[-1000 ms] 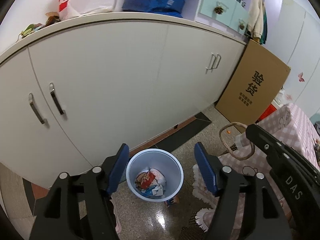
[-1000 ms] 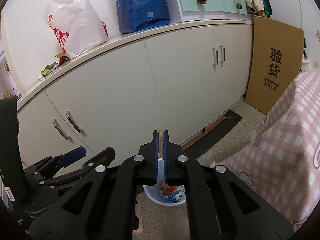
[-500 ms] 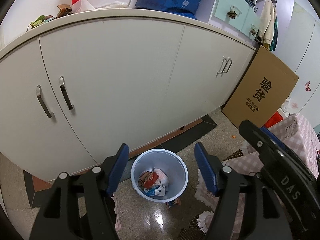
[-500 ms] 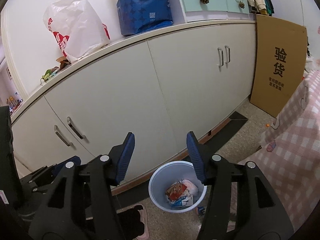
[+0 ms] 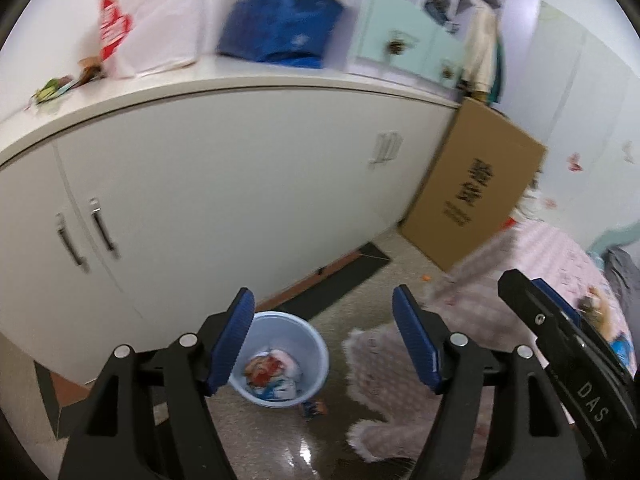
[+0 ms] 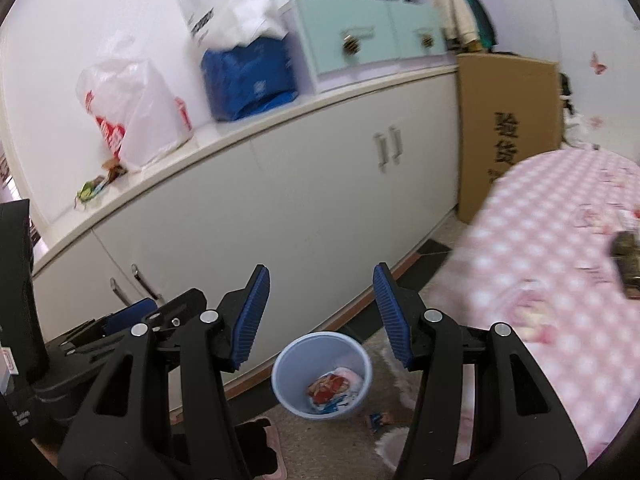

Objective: Collect trash
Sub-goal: 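Move both open tools back over the table, then grasp the dark green-gold wrapper with the left tool while the right tool grasps the tan paper bag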

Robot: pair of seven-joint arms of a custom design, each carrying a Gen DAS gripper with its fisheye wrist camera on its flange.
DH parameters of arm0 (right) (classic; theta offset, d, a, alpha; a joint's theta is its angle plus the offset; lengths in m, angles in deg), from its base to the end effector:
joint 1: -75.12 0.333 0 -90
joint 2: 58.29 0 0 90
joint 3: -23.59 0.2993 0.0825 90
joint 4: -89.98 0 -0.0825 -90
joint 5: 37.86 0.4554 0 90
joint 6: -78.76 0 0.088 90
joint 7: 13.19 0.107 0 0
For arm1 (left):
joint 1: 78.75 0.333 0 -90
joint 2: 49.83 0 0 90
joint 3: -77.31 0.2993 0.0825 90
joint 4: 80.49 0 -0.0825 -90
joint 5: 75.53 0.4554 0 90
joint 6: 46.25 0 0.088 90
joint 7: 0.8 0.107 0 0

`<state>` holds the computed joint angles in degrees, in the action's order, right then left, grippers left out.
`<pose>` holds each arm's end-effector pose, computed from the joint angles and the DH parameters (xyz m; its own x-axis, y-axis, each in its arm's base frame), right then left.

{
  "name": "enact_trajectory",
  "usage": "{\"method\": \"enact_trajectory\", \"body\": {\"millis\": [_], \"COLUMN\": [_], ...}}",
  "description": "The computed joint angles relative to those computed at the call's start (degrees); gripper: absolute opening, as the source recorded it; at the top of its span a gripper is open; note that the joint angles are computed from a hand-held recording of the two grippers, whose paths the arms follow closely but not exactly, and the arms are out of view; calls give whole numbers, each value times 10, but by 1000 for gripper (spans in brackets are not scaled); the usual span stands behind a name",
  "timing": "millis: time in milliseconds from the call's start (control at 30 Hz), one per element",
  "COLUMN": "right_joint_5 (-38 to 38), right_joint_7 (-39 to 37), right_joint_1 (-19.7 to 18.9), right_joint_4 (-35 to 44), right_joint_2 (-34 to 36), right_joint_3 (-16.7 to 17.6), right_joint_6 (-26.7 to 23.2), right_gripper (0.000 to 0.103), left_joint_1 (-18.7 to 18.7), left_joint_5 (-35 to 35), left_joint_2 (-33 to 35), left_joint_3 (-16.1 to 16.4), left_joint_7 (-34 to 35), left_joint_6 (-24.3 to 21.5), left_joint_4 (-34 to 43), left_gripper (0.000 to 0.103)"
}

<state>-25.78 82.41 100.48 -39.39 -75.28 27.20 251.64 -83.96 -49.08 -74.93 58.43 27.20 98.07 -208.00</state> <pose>0.5135 0.2697 0.5685 0.3506 -0.9003 -0.2579 -0.5539 0.0227 -0.8323 0.4958 -0.2468 0.5855 0.2617 -0.9452 0.1953 -0.6062 -0.3185 -0.7287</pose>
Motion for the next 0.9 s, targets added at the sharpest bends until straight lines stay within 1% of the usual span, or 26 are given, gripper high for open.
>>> {"method": "enact_trajectory", "body": {"millis": [133,267,367,467,567,600,733,900], "right_joint_5": [-24,-41,-53,-63,-68,-73,-81,-75], "right_joint_7": [34,54,66,75,74,74,71,57], "right_joint_1": [-42,-75,-105,-137,-156,-169,-198,-207], "right_joint_4": [-58,-115,-147,-171,-184,-186,-189,-184], "right_joint_2": [-72,-143,-187,-221,-241,-246,-252,-242], "right_joint_3": [6,-6,-16,-26,-41,-44,-51,-75], "right_joint_6": [-2,-9,-21,-31,-39,-47,-52,-56], "right_gripper": [55,55,56,57,58,59,60,60], "left_joint_1": [-28,-57,-81,-111,-143,-155,-195,-246], "left_joint_5": [-11,-17,-10,-7,-6,-8,-13,-8], "left_joint_2": [32,82,136,187,247,267,340,428], "left_joint_3": [-8,-17,-27,-25,-19,-17,-3,26], "left_joint_7": [37,73,91,111,135,144,176,191], "left_joint_6": [8,10,-2,-8,-28,-35,-55,-99], "left_joint_4": [40,93,149,200,264,284,365,471], "left_gripper": [70,70,70,70,73,73,73,73]}}
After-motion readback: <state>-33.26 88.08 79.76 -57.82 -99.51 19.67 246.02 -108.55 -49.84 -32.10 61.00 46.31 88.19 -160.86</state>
